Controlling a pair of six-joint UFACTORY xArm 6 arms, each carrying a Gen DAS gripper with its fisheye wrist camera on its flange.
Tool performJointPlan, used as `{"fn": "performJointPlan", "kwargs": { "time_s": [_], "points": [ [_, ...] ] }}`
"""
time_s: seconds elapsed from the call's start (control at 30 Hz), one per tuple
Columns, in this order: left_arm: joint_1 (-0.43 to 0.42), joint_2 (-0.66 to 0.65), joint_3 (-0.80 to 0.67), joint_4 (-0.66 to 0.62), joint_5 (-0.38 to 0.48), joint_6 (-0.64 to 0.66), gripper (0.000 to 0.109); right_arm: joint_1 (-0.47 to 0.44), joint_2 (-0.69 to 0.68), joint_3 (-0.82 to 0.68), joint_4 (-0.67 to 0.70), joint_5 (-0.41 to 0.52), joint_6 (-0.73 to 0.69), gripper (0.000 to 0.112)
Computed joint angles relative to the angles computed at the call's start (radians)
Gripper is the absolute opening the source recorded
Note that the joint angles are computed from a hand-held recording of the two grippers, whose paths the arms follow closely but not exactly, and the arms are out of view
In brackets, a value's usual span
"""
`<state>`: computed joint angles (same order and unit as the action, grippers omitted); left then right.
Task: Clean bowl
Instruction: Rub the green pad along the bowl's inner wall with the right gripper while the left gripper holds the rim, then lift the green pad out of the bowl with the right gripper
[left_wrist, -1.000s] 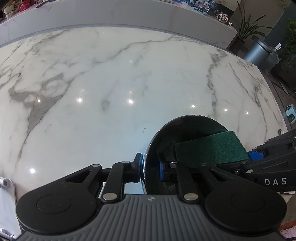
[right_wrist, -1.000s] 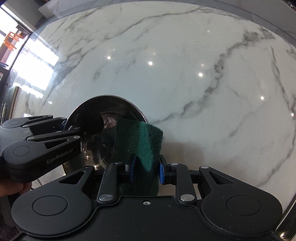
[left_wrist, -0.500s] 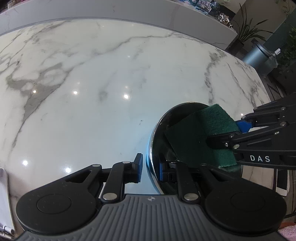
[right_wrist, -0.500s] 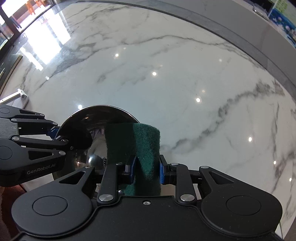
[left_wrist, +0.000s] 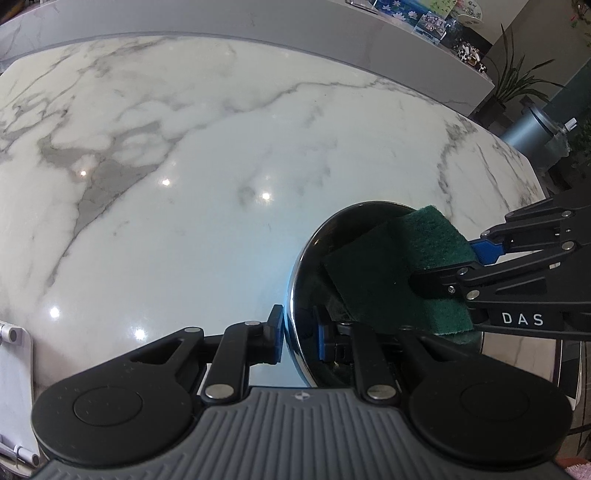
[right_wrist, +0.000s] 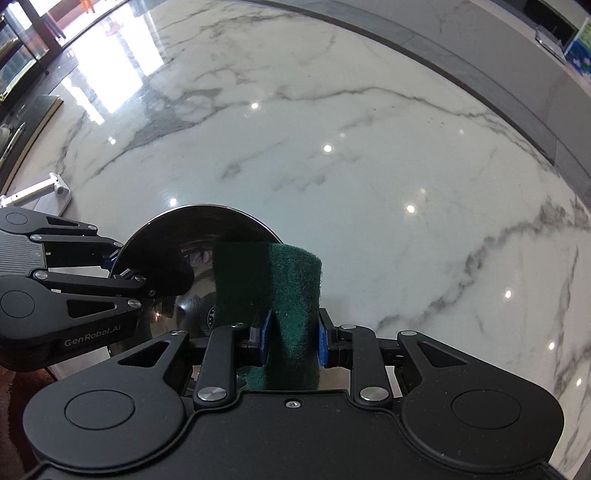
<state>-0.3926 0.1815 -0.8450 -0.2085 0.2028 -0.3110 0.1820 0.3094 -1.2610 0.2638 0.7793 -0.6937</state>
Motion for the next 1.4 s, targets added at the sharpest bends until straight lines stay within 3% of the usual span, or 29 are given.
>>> {"fn": "performJointPlan", "kwargs": {
  "time_s": [0.4,0.8,1.1,1.4],
  "points": [
    [0.002,0.001,-0.005,0.090,0.006,-0.071,0.017,-0.069,-0.025,0.019,0.116,0.132,0.234,0.022],
    [0.001,0.001,-0.009,0.051,0.016,-0.035,0.017,-0.097,-0.061,0.054,0.184,0.136,0.192,0.023],
    [0.001,0.000,-0.011,0.076,0.025,-0.055,0.017,-0.131,-0.159,0.126,0.281,0.110,0.069,0.023],
    [0.002,0.000,-0.010,0.118,0.020,-0.095,0.017,-0.160,-0.272,0.207,0.328,0.000,-0.035,0.023]
  ]
}}
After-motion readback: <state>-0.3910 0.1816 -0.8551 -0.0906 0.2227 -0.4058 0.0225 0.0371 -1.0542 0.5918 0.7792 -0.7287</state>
